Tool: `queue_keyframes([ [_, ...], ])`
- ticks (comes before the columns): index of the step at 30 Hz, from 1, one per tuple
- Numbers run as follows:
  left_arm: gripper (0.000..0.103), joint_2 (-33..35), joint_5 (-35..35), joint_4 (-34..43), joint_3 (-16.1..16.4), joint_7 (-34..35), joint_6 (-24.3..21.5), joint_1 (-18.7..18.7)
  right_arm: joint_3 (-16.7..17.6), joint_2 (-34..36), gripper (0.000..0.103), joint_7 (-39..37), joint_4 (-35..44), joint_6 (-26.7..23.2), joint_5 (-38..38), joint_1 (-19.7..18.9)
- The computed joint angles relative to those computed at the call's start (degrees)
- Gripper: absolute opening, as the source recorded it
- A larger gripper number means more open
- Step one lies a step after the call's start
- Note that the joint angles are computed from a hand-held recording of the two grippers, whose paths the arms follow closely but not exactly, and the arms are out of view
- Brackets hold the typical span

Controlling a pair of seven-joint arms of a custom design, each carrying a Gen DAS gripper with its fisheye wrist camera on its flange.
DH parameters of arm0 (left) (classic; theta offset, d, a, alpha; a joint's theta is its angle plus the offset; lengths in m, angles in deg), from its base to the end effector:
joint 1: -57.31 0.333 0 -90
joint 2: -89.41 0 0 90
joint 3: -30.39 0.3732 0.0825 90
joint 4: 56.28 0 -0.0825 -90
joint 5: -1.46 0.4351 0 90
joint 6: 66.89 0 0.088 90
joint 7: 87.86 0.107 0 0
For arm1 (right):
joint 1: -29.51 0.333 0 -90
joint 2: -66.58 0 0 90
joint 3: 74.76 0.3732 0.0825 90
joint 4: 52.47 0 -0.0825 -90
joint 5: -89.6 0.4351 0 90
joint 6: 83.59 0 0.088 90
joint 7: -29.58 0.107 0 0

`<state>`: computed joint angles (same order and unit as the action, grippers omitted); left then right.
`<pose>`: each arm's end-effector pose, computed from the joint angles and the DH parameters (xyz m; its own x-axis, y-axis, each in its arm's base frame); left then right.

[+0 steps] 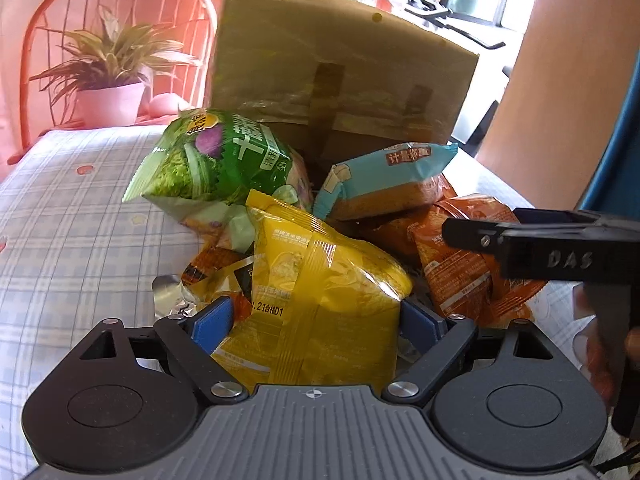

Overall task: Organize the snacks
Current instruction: 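Grasp the yellow chip bag with the left tool while the right tool grasps the orange bag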

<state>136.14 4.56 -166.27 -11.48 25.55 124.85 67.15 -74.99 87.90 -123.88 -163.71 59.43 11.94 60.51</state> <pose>0.6598 -0.3222 0.2459 -0.6503 -0.7395 0.1740 -0.5686 0.3219 -0.7571 0.5912 0.3590 0.3245 -0.3744 -0.9247 -0.0692 -0.5692 0.2880 -0.7701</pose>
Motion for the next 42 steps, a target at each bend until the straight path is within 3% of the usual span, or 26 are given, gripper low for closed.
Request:
queue_keyframes([
  [15, 0.089, -1.0, 2.4, -1.2, 2.8, -2.5, 4.0, -2.2, -1.0, 3.0, 0.095, -5.6, 2.2, -1.1, 2.5, 1.3],
  [24, 0.078, -0.6, 7.2, -2.5, 2.2, -5.3, 6.6, -0.9, -1.2, 4.0, 0.095, -7.7, 3.1, -2.0, 3.7, 1.7],
  [27, 0.077, -0.2, 8.7, -2.7, 1.9, -6.7, 8.0, -0.2, -1.4, 3.7, 0.094, -6.8, 2.7, -1.5, 3.4, 1.8],
  [35, 0.075, 1.1, 15.5, -2.9, 0.5, -11.2, 9.9, 2.2, -1.4, 2.5, 0.078, -2.3, 1.0, -1.2, 0.5, 2.0],
  [42, 0.075, 1.1, 17.6, -2.7, 0.9, -13.9, 10.5, 2.4, -0.5, 1.2, 0.076, 0.2, -0.3, -2.3, -0.9, 1.8],
])
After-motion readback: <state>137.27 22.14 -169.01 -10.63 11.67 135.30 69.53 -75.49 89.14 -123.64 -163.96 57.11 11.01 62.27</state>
